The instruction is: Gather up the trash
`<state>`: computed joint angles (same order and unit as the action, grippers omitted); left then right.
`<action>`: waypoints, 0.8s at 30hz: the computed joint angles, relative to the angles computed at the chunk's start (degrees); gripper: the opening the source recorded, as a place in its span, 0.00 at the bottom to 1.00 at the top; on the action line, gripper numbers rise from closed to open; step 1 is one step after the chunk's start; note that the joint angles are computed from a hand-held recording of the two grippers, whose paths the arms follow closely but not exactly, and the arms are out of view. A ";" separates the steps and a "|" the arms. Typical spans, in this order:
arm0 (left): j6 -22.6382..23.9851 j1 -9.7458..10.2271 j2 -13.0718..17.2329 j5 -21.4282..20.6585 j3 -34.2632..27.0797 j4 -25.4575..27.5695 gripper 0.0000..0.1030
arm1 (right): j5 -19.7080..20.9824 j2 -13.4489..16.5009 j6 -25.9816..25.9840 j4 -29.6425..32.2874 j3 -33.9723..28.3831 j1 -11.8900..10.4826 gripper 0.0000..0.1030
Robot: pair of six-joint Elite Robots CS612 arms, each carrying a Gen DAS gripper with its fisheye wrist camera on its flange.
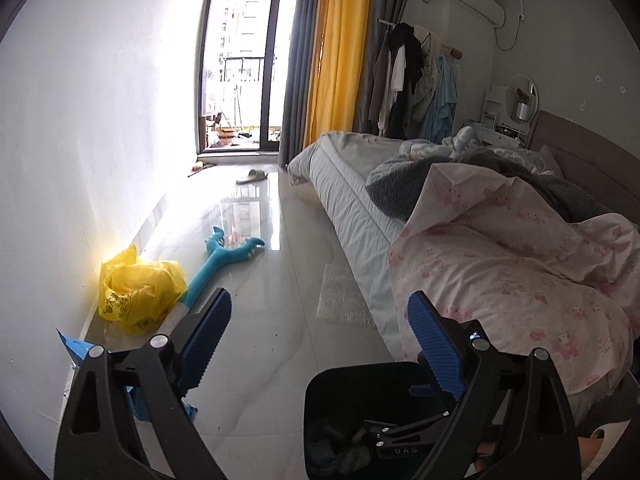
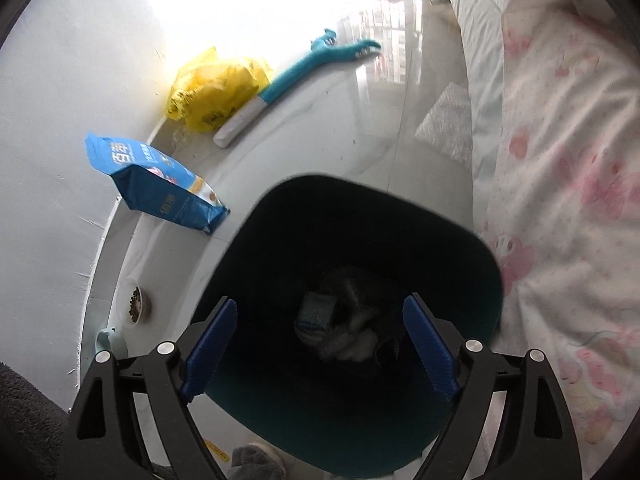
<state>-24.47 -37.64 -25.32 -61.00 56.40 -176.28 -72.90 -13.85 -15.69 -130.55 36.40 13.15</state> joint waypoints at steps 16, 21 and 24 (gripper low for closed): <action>2.88 -2.49 2.21 5.64 -6.69 -0.35 0.96 | 0.58 -9.61 3.30 -27.33 16.26 -2.87 0.96; 3.49 -3.29 3.76 5.65 -10.35 -0.34 0.97 | 0.19 -12.82 4.64 -36.69 22.28 -4.76 0.97; 4.42 -3.83 4.97 5.65 -12.96 0.36 0.97 | 0.28 -14.52 5.82 -41.36 25.54 -6.09 0.97</action>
